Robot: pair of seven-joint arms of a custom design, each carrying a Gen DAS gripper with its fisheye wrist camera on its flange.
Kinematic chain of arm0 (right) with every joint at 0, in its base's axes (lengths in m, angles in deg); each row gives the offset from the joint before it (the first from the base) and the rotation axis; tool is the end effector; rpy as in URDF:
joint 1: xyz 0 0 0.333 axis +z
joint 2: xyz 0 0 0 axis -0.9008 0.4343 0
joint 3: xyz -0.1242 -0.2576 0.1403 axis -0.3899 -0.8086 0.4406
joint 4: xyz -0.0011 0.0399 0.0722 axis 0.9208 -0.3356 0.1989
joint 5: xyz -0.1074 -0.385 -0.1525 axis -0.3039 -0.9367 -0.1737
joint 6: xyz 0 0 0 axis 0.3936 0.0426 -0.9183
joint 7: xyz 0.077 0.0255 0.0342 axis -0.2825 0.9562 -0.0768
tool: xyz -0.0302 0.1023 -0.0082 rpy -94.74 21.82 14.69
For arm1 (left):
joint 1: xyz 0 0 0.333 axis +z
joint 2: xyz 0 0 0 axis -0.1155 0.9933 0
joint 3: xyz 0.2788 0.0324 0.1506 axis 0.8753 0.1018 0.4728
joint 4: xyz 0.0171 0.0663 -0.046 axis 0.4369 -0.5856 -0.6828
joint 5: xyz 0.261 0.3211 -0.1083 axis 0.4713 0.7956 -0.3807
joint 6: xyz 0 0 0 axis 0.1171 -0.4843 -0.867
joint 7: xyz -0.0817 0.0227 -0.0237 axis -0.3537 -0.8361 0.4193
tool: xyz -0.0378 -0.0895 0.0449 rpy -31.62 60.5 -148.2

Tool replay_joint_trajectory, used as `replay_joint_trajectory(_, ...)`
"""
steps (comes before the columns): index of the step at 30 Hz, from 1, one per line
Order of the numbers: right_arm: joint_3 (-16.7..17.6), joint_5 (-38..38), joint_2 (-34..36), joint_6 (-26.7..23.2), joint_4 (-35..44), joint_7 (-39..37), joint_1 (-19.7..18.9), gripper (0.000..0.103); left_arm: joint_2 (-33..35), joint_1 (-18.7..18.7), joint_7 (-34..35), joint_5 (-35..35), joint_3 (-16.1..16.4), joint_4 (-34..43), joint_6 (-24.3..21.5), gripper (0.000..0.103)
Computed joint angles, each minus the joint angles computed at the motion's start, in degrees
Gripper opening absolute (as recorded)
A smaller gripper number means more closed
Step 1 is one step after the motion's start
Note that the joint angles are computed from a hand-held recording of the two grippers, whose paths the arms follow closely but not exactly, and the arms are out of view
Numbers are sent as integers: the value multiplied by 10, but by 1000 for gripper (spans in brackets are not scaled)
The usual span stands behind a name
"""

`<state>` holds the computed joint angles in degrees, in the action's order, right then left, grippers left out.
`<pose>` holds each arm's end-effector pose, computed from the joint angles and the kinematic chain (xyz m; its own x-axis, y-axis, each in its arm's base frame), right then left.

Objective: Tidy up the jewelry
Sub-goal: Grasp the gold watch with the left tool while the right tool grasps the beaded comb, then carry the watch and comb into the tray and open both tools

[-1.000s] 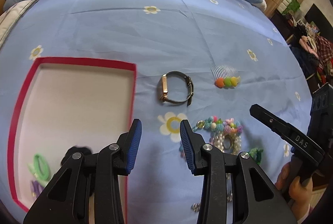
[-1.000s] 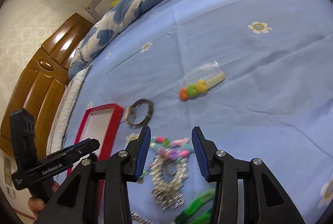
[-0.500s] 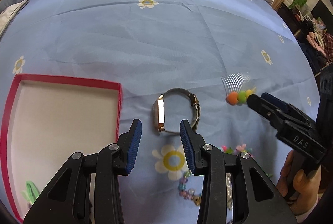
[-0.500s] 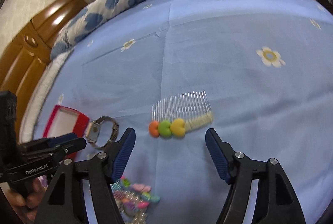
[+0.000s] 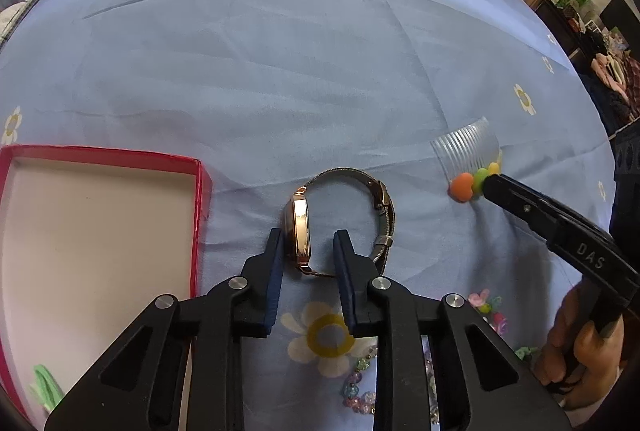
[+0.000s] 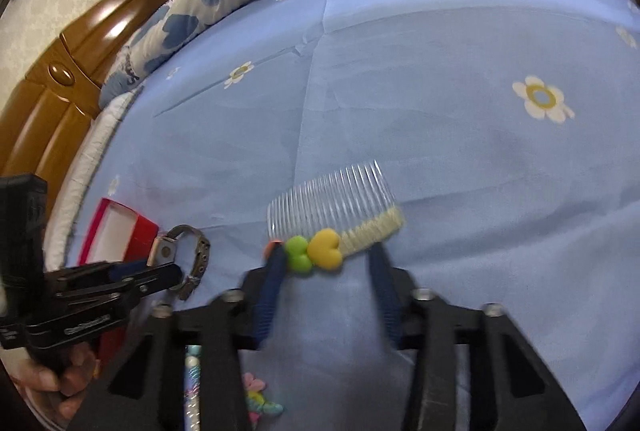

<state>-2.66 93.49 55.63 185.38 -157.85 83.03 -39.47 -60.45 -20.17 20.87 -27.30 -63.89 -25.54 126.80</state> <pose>0.4830 0.3373 0.5365 -0.0836 -0.8678 -0.4899 -0.9022 0.2747 -0.3326 0.5682 -0.2885 0.6000 -0.2318 -0.9575 0.1717 -0.9317 0.1679 -0.3220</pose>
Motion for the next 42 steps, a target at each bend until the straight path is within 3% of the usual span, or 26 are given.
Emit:
replay_joint_trajectory(3,-3,31,-12,16,-16,1,3,32,-2,0,4,-4,0,-4,5,10)
replay_joint_trajectory(7,-13,126,-11,63,-31,-38,22,35,-5,-1,1,4,-1,-8,9,10)
replay_joint_trajectory(16,3,74,-5,96,-41,51,3,25,-22,0,6,-11,2,-24,14,8)
replay_joint_trajectory(19,4,66,-15,108,-46,53,7,11,-34,0,7,-21,4,-34,20,8)
replay_joint_trajectory(22,11,33,-23,97,-41,74,-1,10,-49,0,11,-33,7,-45,26,8)
replay_joint_trajectory(35,25,66,-71,146,-68,89,19,7,-147,0,21,-66,33,-114,42,8)
replay_joint_trajectory(42,21,123,-55,180,-43,55,62,7,-201,7,10,-52,49,-155,41,8)
